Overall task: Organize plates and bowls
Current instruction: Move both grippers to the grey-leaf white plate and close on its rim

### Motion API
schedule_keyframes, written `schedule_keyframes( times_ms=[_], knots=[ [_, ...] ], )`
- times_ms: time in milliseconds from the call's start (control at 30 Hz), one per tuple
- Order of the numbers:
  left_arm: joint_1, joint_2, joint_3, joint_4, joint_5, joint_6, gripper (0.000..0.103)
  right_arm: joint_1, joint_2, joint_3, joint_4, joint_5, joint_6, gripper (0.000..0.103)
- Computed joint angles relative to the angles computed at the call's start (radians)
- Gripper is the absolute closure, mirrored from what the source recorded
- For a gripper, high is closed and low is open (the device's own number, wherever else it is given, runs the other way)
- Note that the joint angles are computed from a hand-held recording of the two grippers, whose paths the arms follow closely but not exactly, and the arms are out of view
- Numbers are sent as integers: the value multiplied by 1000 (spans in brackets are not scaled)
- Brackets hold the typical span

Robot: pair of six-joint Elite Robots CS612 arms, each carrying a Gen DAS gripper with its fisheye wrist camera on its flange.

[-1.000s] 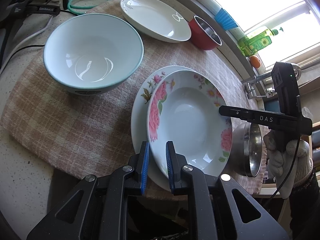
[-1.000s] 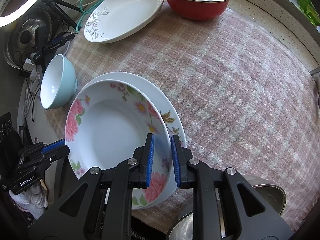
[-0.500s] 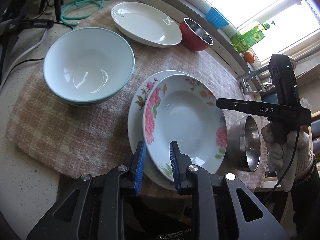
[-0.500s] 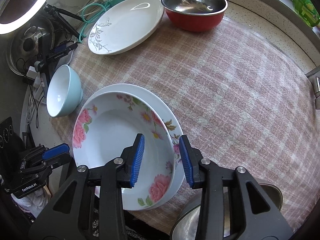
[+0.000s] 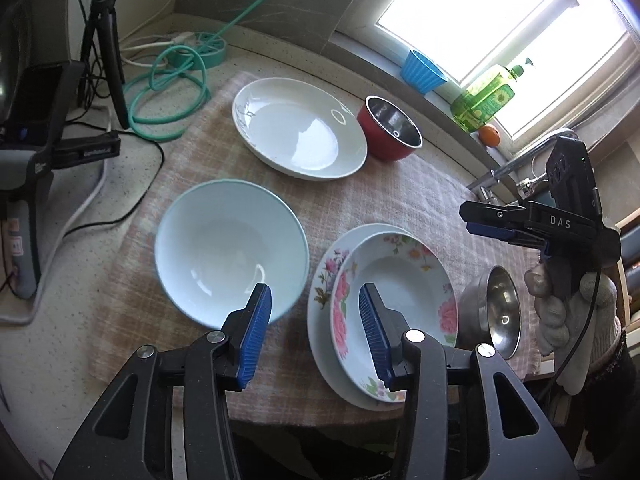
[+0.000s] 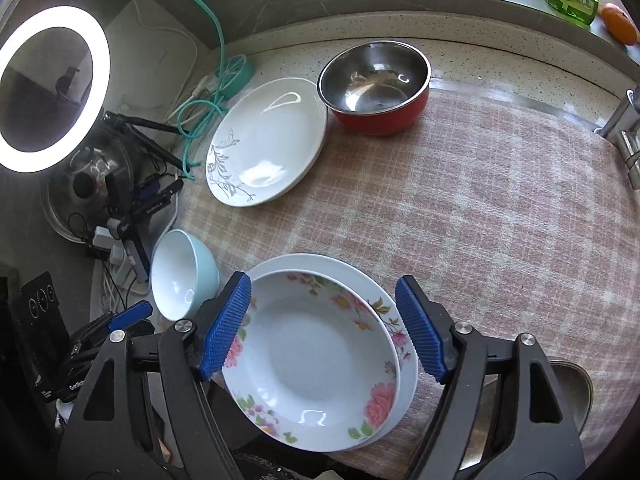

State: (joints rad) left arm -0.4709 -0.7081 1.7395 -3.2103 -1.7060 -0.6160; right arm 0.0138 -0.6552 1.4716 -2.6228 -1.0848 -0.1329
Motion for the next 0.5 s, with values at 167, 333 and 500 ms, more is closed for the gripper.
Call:
schedule_keyframes(
  times_ms=[167,333,500],
  knots=[
    [37,18,-52,28,-7,42,59,3,17,-17,-53,29,99,24],
    [71,52,-135,79,-54,107,59,9,37,-37,-94,31,182,24],
    [95,94,-227,154,-62,167,59,18,57,-63,-108,3,218,24]
  ],
)
